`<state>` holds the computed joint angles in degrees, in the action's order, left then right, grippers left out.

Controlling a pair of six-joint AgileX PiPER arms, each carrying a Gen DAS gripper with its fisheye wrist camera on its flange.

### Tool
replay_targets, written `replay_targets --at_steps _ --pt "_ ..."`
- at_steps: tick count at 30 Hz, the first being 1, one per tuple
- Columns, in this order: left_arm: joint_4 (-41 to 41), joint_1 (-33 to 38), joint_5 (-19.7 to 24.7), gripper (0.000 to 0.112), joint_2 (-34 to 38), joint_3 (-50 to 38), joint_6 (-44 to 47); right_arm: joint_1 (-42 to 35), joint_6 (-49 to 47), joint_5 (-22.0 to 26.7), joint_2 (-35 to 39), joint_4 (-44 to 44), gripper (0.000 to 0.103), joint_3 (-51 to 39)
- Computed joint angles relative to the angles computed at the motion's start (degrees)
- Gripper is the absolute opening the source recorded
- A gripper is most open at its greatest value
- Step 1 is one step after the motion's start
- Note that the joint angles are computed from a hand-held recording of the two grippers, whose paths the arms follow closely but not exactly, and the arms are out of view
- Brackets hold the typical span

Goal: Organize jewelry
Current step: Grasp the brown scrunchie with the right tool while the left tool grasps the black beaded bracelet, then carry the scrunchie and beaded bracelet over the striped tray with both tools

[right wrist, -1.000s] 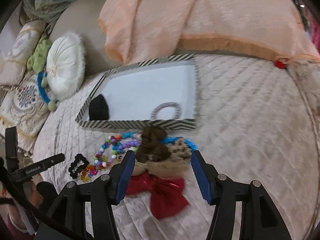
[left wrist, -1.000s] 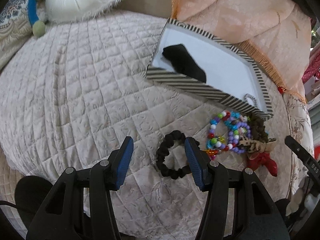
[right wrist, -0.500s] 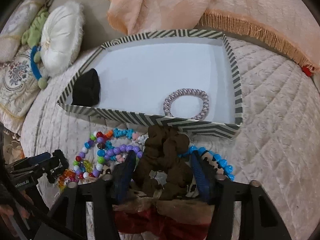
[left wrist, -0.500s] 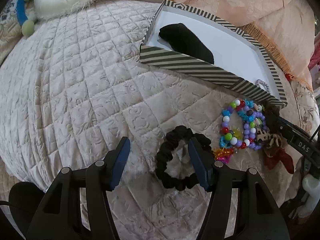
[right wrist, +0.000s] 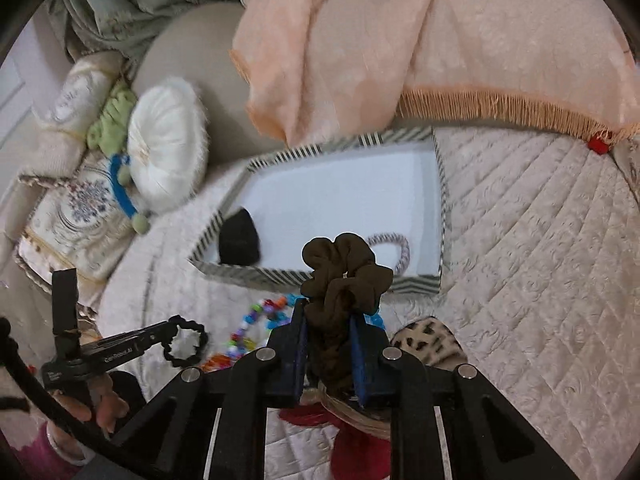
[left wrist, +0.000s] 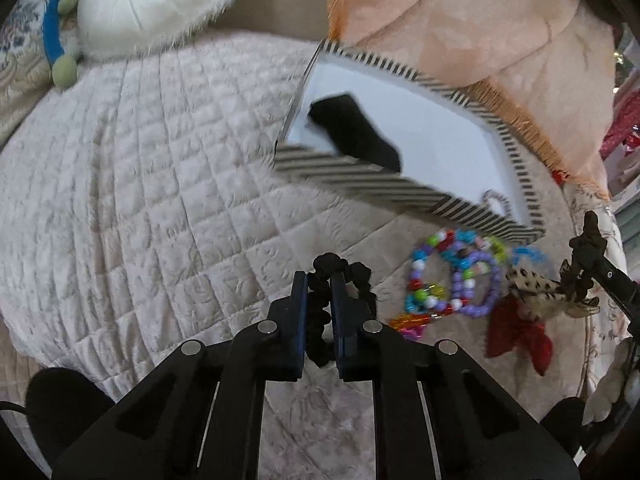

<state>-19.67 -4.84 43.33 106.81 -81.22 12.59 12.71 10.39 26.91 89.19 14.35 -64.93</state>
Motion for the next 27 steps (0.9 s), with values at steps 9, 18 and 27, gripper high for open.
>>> replay_targets --at_steps 9,18,27 --pt "-3.71 0.51 3.12 0.01 -4.14 -1.5 2.34 2.7 6.84 1.05 -5.22 -6.47 0.017 -1.28" --pt "-4.3 -0.08 4.5 0.01 -6.63 -2.69 2.23 2.42 5.85 2.8 -8.44 -4.31 0.017 -2.05" --pt "-5.17 -0.29 5.98 0.01 -7.64 -3.75 2.66 3.04 5.98 3.94 -8.79 -3.95 0.017 -3.27"
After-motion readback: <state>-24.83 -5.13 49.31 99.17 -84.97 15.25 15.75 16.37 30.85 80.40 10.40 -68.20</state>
